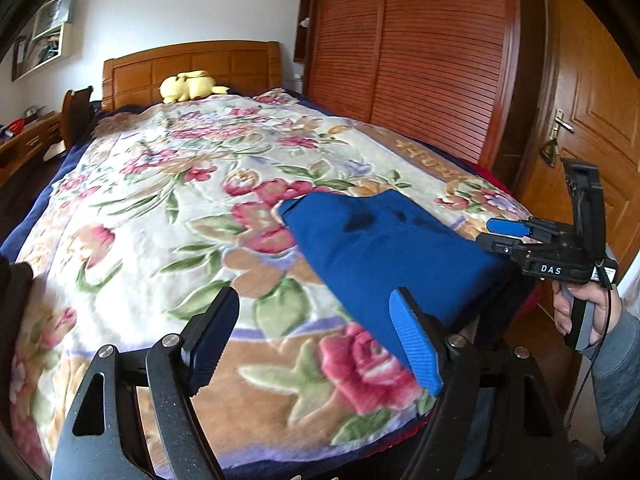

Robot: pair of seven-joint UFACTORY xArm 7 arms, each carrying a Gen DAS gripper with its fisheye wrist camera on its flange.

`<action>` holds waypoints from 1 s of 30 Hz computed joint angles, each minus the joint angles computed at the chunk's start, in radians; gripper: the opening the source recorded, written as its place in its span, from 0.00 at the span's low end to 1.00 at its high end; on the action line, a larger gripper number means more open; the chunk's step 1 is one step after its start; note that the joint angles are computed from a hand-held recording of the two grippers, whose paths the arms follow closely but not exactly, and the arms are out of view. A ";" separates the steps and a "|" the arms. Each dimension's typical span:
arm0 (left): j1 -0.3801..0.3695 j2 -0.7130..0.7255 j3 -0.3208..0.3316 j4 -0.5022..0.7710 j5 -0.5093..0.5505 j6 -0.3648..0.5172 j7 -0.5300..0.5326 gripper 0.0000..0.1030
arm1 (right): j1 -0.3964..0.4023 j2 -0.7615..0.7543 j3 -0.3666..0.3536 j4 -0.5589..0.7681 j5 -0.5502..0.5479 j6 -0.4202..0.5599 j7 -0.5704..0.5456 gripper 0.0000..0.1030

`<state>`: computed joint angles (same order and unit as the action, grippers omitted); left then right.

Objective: Fold large clothes
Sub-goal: 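Grasp the folded navy bundle with the right tool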

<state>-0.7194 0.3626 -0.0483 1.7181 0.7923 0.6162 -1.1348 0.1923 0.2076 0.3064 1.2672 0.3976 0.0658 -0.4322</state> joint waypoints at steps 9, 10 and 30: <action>0.027 -0.081 -0.011 -0.137 0.071 -0.025 -0.107 0.76 | 0.102 0.121 -0.137 0.156 -0.236 0.131 0.286 0.67; 0.032 -0.087 -0.015 -0.147 0.077 -0.028 -0.117 0.76 | 0.094 0.135 -0.128 0.172 -0.235 0.145 0.289 0.68; 0.066 -0.105 -0.046 -0.203 0.102 -0.048 -0.169 0.77 | 0.013 0.153 -0.030 0.173 -0.109 0.171 0.134 0.48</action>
